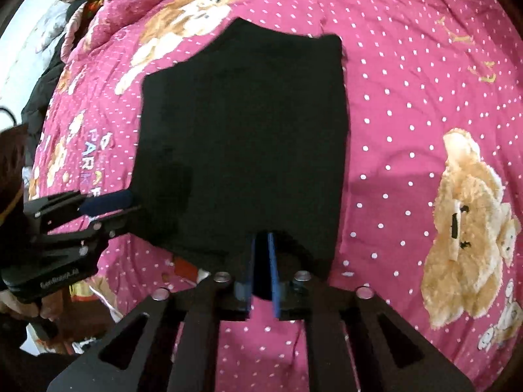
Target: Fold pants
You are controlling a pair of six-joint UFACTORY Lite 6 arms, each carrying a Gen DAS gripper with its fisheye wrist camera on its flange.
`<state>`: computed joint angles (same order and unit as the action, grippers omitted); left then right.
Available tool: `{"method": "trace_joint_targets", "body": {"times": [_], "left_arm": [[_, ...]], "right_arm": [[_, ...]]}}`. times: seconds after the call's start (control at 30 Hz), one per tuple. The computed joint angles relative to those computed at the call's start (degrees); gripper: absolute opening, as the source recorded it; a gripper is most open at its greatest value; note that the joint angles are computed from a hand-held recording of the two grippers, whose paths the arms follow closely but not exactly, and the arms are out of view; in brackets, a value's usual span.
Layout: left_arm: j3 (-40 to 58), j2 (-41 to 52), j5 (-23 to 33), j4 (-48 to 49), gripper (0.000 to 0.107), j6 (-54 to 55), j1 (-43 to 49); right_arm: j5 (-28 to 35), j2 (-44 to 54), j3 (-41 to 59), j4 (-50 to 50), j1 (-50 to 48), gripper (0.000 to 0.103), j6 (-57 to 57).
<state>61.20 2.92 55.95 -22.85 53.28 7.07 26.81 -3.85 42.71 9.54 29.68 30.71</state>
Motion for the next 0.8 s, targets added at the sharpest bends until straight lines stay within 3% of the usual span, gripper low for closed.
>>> {"method": "trace_joint_targets", "body": {"times": [0.1,0.13,0.53,0.8], "left_arm": [[1.17,-3.78,2.73,-1.02,0.036,-0.36,1.18],[1.66,-5.18,3.98,-1.43,0.036,-0.41,1.89],[5.08,-14.83,12.85,-3.96,0.037,0.37,6.91],[7.15,-15.89,14.94,-5.24,0.037,0.86,8.96]], "right_arm": [[1.28,-5.3,-1.93,-0.88,1.51,0.035,4.09],[1.75,-7.48,-2.58,-1.66,2.18,0.037,6.22],[9.76,-21.63,-2.06,-14.15,11.13,0.037,26.65],[11.87,-22.58,-0.11,-14.77,11.16,0.037,26.95]]}}
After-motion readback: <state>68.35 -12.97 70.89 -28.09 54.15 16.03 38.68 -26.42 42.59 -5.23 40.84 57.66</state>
